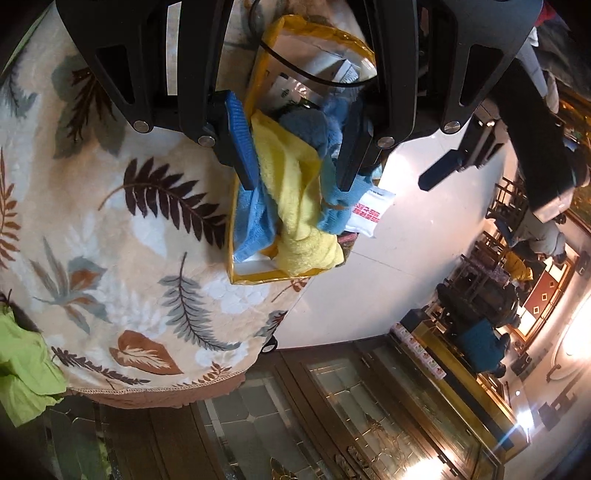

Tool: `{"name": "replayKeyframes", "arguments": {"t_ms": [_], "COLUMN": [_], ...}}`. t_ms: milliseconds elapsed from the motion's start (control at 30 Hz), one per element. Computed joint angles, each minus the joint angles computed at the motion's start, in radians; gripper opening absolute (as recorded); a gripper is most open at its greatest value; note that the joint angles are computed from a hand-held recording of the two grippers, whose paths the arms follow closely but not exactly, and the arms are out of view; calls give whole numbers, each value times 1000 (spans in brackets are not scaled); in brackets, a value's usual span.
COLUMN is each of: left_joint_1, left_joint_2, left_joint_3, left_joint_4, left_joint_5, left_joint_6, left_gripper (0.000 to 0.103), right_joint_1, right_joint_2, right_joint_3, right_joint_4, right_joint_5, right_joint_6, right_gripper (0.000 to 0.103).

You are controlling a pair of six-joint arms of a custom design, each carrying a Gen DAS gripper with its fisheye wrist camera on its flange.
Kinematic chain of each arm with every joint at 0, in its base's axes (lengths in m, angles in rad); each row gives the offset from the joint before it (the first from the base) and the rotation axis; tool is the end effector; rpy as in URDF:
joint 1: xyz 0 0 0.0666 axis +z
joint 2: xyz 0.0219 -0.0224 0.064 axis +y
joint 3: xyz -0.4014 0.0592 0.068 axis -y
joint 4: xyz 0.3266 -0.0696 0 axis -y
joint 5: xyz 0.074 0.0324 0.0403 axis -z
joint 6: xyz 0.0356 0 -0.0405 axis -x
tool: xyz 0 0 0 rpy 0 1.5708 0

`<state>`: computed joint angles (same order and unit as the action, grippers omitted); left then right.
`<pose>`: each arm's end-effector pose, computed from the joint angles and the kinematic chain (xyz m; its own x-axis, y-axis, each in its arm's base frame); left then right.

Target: Organize soft objects

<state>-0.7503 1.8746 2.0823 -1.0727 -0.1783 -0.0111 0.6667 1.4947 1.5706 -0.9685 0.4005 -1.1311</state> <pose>0.4407 -0.4028 0.4775 -0.5502 0.5278 -0.6471 0.5930 0.7925 0.1422 0.3638 0.2681 0.4775 -0.6018 0.5867 -0.5418 0.3932 0.8082 0.4385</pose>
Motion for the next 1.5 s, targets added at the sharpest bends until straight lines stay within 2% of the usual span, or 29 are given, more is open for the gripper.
{"name": "replayKeyframes", "arguments": {"t_ms": [33,67,233,400,567,633,733,900,1133,1500], "left_joint_1": [-5,-4,16,32,45,44,48,70,84,77], "left_joint_2": [-3,-9,-26,-14,-41,-52,-48,-42,-45,-43], "left_joint_3": [-2,-10,-25,-3,-44,-61,-60,-67,-81,-82], "left_joint_4": [-1,9,31,9,53,74,60,38,51,56], "left_joint_5": [-34,-37,49,120,176,155,128,147,138,112], "left_joint_6": [8,9,14,13,11,9,11,39,42,15], "left_gripper": [81,81,81,81,81,81,81,81,81,81], "right_joint_1": [1,0,9,16,33,37,42,48,48,46], "right_joint_2": [-7,-11,-14,-14,12,28,51,99,135,129], "right_joint_3": [-13,-21,-26,-26,7,24,45,85,121,107], "right_joint_4": [12,18,15,8,-37,-58,-82,-129,-176,-172], "right_joint_5": [-3,-5,2,12,42,47,52,61,63,47], "right_joint_6": [-8,-11,-11,-13,6,12,13,7,-3,-29], "right_gripper": [44,44,44,44,44,44,44,44,44,44]}}
